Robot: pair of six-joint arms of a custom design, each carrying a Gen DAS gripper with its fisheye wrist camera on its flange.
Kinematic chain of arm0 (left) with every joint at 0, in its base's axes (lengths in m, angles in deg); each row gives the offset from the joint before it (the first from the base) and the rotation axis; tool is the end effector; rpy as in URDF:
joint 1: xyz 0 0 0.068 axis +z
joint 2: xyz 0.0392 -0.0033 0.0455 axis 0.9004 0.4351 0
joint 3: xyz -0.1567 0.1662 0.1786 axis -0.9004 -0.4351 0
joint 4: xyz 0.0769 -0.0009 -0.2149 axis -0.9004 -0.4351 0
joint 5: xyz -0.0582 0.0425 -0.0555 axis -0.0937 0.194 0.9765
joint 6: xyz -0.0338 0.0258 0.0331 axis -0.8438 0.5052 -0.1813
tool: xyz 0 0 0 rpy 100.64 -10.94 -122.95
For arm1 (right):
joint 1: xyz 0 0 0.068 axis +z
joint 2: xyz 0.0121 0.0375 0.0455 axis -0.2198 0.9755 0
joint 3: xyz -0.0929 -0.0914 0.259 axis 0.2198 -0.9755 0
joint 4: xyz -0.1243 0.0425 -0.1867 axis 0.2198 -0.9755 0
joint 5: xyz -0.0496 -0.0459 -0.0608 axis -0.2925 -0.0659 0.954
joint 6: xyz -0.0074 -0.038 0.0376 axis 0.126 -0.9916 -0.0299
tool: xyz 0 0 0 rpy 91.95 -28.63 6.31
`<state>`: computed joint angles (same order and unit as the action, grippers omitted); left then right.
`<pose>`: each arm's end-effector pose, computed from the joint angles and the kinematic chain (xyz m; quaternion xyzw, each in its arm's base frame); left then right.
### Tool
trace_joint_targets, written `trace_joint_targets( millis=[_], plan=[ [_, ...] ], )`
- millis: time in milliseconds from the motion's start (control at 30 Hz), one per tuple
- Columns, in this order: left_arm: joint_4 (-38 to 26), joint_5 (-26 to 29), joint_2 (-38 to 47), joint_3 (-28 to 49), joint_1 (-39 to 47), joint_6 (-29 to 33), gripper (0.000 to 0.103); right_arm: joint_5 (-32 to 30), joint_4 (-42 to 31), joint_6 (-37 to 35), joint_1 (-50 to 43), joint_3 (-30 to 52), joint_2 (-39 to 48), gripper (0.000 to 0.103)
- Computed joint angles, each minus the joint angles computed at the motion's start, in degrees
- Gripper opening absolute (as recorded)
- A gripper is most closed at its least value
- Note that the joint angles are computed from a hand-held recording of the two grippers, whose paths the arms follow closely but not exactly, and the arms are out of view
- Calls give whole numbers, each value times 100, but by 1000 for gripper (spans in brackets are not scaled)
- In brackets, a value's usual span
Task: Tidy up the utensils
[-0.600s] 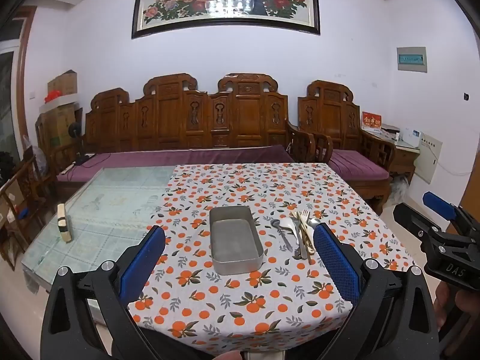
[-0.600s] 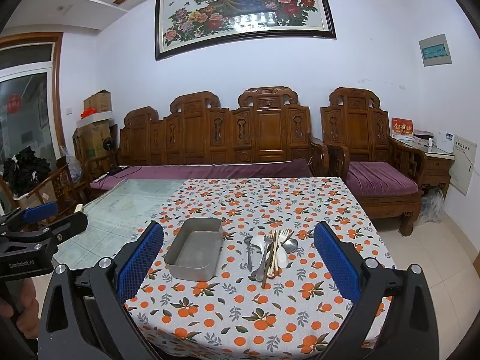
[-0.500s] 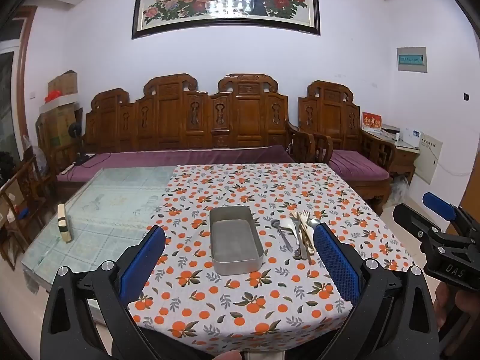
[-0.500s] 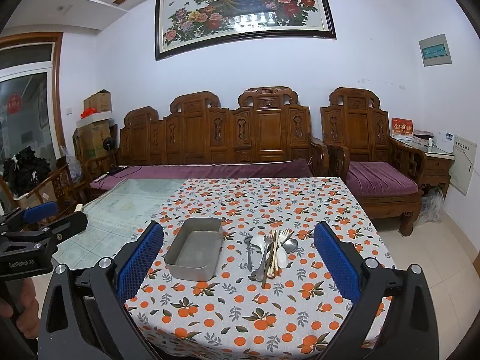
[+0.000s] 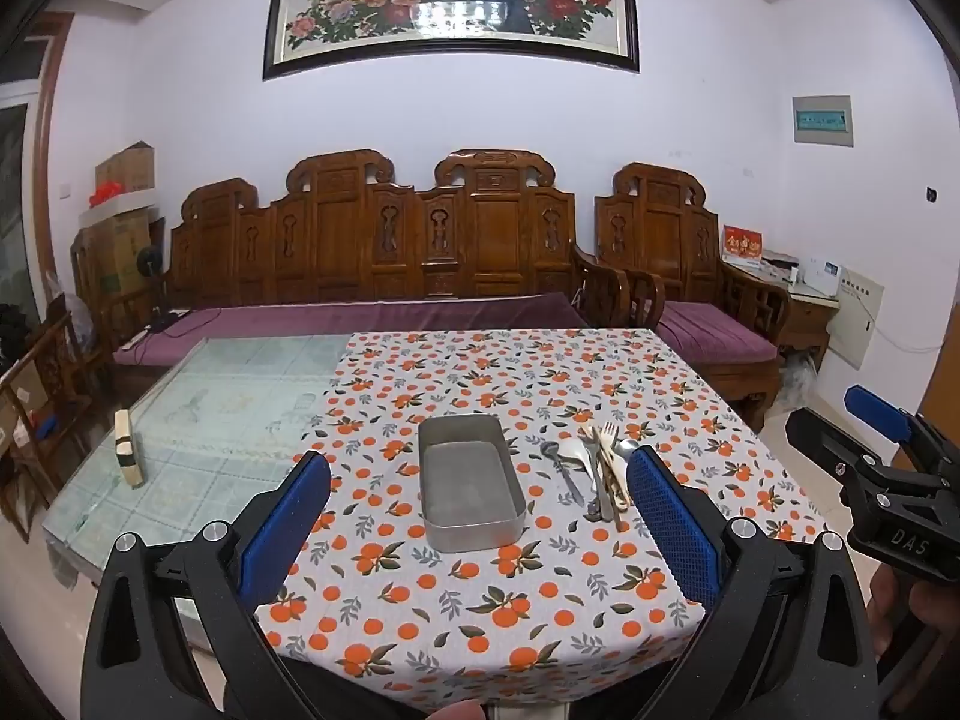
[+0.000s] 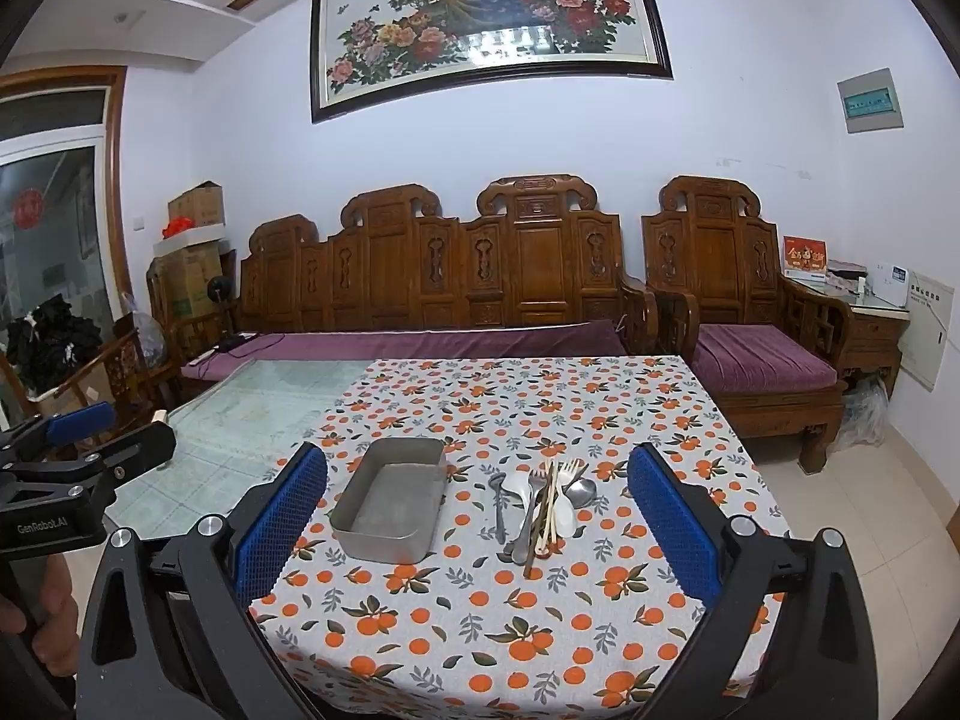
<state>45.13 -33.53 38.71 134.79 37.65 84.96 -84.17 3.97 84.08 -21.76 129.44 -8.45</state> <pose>0.2418 -0.1203 0.3973 0.1862 0.8290 -0.1181 0.5139 0.1810 -0.0288 0.3781 0.1038 0.8160 -0.0192 0.5683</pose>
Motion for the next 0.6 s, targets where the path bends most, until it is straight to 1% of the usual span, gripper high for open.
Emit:
trace_joint_targets(
  millis=[600],
  plan=[
    [-50, 18, 57, 69, 31, 5, 96, -2, -6, 4, -5, 16, 1, 100]
  ],
)
